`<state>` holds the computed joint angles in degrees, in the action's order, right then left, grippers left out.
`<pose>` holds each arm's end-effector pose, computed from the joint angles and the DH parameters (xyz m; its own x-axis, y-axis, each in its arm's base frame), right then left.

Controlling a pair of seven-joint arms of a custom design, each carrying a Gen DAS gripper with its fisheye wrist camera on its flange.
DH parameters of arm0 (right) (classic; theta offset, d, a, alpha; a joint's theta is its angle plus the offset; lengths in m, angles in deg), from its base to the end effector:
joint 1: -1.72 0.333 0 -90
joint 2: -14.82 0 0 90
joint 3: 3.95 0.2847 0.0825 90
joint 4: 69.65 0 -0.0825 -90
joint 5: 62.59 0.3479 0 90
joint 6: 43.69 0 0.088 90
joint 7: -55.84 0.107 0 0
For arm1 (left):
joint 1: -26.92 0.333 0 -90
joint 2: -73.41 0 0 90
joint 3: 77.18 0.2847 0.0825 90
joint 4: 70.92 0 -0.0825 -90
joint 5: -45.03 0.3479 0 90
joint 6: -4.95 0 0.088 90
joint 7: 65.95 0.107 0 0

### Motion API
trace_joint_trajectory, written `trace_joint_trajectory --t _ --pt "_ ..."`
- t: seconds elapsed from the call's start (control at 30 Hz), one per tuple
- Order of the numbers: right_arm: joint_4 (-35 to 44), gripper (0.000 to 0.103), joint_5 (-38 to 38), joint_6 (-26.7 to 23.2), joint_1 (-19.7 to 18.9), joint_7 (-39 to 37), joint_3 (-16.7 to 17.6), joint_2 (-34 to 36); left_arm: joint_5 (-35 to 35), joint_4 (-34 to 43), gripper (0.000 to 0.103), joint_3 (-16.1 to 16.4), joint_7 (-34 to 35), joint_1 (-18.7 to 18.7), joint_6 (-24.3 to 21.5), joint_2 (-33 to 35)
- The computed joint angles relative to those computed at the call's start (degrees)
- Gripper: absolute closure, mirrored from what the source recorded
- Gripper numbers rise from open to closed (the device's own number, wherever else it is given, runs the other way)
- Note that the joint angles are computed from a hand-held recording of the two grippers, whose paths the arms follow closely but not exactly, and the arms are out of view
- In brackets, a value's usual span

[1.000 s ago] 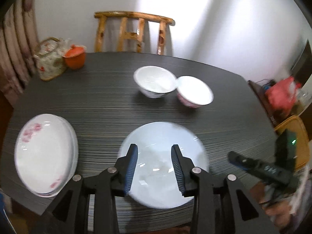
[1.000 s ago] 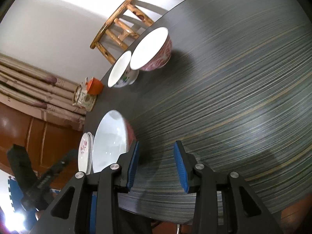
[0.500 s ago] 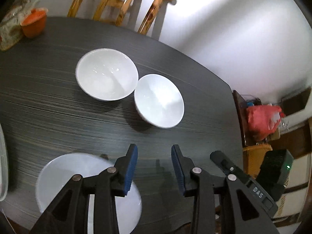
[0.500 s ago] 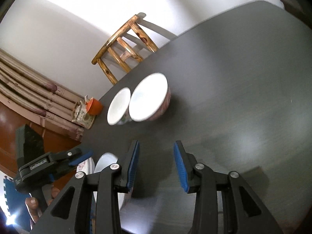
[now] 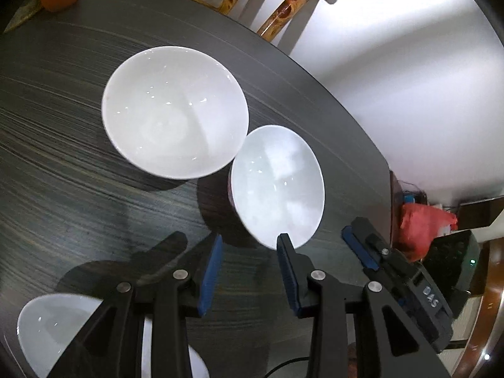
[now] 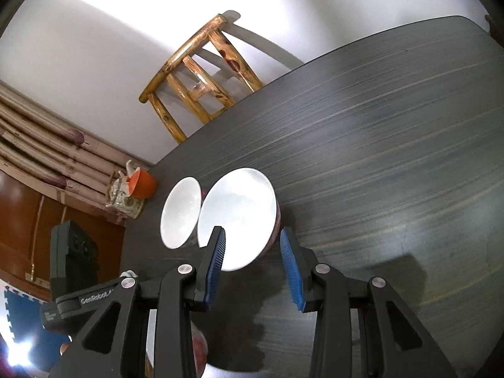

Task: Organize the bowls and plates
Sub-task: 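Close both grippers on the red-patterned bowl rim and lift it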

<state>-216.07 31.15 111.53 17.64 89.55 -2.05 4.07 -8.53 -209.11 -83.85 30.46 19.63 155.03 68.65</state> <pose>0.4126 0.0957 0.3396 0.0416 -0.7445 -0.6664 -0.8673 0.3043 -0.3941 0.4669 -0.0972 0.3602 0.2939 -0.7670 0.5704 -0.9014 -0.4209 -0.1016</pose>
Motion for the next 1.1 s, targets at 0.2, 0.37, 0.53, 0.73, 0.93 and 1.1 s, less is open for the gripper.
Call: trace_joint_trajectory --t 0.2,0.37,0.53,0.73,0.93,1.1 --pt "4.43 0.063 -2.45 -1.83 -0.89 1.59 -0.27 6.1 -0.44 1.66 0.067 -0.76 -1.21 0.52 1.2 2.96" --pt "7.42 0.063 -4.48 -1.93 -1.63 1.93 0.21 9.7 -4.93 2.2 0.067 -1.66 0.63 0.95 3.33 4.75" --pt "10.38 0.063 -7.41 -1.84 -2.22 3.5 0.78 12.44 -4.98 3.44 0.067 -2.6 0.56 1.5 3.88 6.87" --pt "13.13 0.063 -10.86 -1.73 -2.83 6.02 1.54 15.63 -4.07 4.48 0.067 -3.38 -0.34 2.57 3.29 8.57" --pt "14.15 0.063 -10.73 -2.13 -3.53 5.52 2.1 17.31 -1.98 5.46 0.067 -4.09 -2.09 3.12 3.2 10.19" --pt "14.69 0.07 -10.99 -3.34 -4.25 5.17 2.18 18.21 -2.21 5.96 0.069 -5.19 -2.04 3.44 4.73 11.34"
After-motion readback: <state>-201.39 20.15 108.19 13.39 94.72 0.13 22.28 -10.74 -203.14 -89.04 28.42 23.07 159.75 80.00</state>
